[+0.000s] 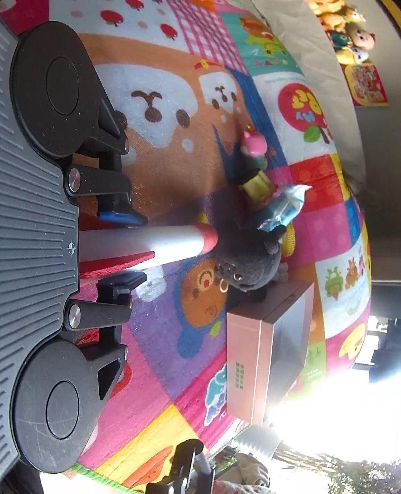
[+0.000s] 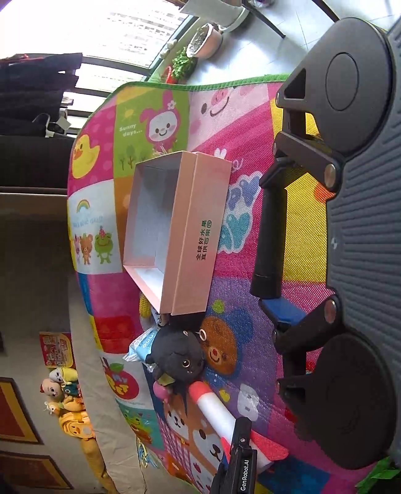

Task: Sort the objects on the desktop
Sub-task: 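Lift the rocket with the left tool while the right tool grasps the black handle, then drop the rocket into the pink box with the left tool while the right tool drops the black handle in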

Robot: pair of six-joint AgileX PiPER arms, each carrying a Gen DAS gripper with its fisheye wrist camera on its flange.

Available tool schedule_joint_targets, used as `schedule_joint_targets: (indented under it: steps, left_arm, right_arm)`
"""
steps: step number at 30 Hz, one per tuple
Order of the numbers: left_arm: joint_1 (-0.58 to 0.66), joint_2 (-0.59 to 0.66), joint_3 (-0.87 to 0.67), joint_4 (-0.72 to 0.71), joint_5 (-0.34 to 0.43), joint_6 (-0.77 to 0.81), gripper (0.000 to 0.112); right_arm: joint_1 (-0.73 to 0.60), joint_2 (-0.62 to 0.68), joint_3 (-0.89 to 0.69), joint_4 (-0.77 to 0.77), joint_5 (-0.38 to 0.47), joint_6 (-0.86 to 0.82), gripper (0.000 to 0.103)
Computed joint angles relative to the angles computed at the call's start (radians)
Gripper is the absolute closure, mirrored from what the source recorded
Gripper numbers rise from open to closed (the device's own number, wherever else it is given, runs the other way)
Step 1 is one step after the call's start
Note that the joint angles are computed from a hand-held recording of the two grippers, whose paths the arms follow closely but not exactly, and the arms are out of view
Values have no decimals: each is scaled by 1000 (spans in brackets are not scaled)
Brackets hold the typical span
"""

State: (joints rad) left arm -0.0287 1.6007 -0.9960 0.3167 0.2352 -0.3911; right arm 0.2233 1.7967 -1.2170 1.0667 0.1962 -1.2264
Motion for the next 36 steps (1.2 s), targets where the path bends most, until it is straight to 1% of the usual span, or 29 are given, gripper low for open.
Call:
schedule_joint_targets:
  steps: [1,2,5,6,7,8,10,12,15,17,18,19,20,21,22,23,24,25,26,28,29,31,32,33,36]
  left_arm:
    - [-7,-25,14,-38,3,42,77]
    - [-10,-48,25,-116,5,125,77]
    - [-33,-113,38,-416,14,408,77]
    - [-42,-123,31,-516,7,506,81]
    - [-49,-122,15,-582,0,575,81]
    - [-57,-114,-10,-608,-8,603,81]
    - [-79,-67,-107,-597,-31,598,81]
    - [-92,3,-228,-548,-45,553,81]
    - [-117,177,-507,-446,-32,431,81]
    - [-131,313,-707,-419,-16,361,80]
    - [-139,382,-807,-416,1,335,75]
    - [-141,457,-907,-453,17,348,65]
    - [-141,522,-1007,-487,73,362,45]
    - [-138,570,-1072,-508,111,366,37]
    - [-131,591,-1098,-523,139,378,36]
    - [-121,589,-1084,-560,150,416,33]
    - [-106,569,-1029,-614,140,466,26]
    - [-92,533,-938,-695,89,544,23]
    - [-81,501,-863,-769,57,622,19]
    - [-54,438,-724,-935,25,822,17]
    - [-44,413,-672,-986,20,894,17]
    - [-28,366,-572,-1053,6,1009,17]
    - [-22,345,-529,-1057,-6,1034,16]
    - [-17,327,-491,-1061,-21,1055,16]
    - [10,273,-374,-1141,-80,1162,14]
  right_arm:
    - [-8,-22,22,73,5,-86,27]
    - [-17,-40,39,119,14,-145,27]
    - [-46,-85,65,160,62,-221,27]
    - [-57,-101,75,189,76,-259,27]
    - [-67,-111,77,202,87,-278,27]
    - [-74,-121,76,211,94,-286,27]
    - [-91,-135,67,227,106,-300,27]
    - [-107,-143,59,295,114,-368,27]
    - [-123,-135,27,388,120,-462,27]
    - [-130,-108,-17,391,117,-459,27]
    - [-131,-88,-48,357,111,-420,28]
    - [-131,-71,-75,320,104,-379,27]
    - [-127,-52,-103,275,90,-330,27]
    - [-123,-32,-129,226,71,-279,28]
    - [-122,-21,-145,193,59,-248,27]
    - [-122,-10,-158,163,46,-223,28]
    - [-123,-1,-169,131,36,-196,27]
    - [-124,9,-181,101,31,-171,27]
    - [-125,23,-201,57,28,-131,27]
    - [-117,65,-268,-79,37,6,27]
    - [-112,88,-303,-133,46,64,27]
    - [-97,160,-421,-245,95,196,27]
    - [-90,201,-496,-331,134,296,27]
    - [-80,258,-596,-408,180,396,27]
    - [-62,432,-896,-548,312,654,26]
